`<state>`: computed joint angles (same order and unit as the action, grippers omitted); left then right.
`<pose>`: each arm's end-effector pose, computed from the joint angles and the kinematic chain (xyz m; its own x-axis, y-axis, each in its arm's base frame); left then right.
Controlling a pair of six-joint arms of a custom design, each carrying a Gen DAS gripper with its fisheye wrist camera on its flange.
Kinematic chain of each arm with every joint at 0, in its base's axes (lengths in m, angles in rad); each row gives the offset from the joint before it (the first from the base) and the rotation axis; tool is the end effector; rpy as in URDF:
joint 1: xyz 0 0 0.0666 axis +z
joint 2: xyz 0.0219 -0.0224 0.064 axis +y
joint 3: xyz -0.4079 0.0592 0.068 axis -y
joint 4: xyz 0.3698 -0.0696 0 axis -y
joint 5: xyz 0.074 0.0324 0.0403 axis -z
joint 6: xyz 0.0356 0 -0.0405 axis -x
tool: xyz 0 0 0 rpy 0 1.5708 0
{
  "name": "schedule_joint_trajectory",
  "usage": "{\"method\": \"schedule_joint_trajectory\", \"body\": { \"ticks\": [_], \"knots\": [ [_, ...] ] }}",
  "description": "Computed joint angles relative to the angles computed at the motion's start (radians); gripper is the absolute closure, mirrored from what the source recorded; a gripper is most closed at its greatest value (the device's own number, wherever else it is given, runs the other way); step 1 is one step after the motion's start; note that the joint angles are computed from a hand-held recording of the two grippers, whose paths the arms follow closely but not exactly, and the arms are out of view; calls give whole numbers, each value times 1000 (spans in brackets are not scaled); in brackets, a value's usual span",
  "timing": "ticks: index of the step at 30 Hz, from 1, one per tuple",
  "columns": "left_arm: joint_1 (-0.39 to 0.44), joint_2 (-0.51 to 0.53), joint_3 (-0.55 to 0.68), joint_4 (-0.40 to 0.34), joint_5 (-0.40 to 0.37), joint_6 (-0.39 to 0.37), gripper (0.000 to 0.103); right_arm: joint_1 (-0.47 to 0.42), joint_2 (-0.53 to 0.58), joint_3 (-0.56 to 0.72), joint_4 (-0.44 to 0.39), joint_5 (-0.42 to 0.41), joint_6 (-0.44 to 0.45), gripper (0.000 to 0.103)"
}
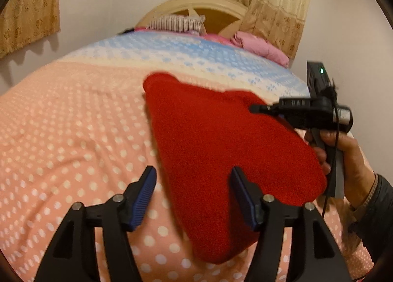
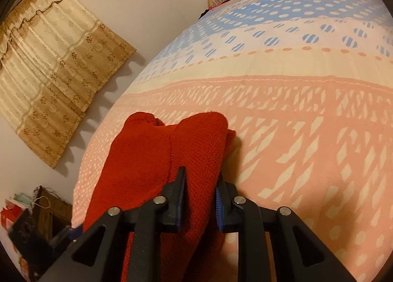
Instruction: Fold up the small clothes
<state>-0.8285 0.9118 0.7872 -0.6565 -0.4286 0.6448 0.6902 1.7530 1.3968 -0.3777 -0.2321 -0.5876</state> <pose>0.1919 -0.1879 0.3737 -0.6633 -0.0856 -0.7434 0.0902 0.9771 -0.1930 0.4499 0.3815 0.3176 -0.8464 0.0008 -0.5326 -0.3390 0.7705 0.5399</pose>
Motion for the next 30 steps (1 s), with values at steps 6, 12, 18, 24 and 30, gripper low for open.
{"method": "schedule_joint_trajectory", "body": {
  "ticks": [6,12,18,24,30],
  "knots": [
    [62,-11,0,32,-40,-16,19,25,-98,-64,62,111,24,76],
    [125,48,-15,32,7,3,19,93,-170,-123,114,28,106,60],
    [108,28,-37,27,0,50,15,135,-141,-149,50,96,127,60],
    [2,-18,14,-66,-140,80,14,181,-249,-178,0,294,62,59],
    [-138,-60,69,-124,-316,100,5,301,-334,-167,-89,605,50,52]
  ]
}}
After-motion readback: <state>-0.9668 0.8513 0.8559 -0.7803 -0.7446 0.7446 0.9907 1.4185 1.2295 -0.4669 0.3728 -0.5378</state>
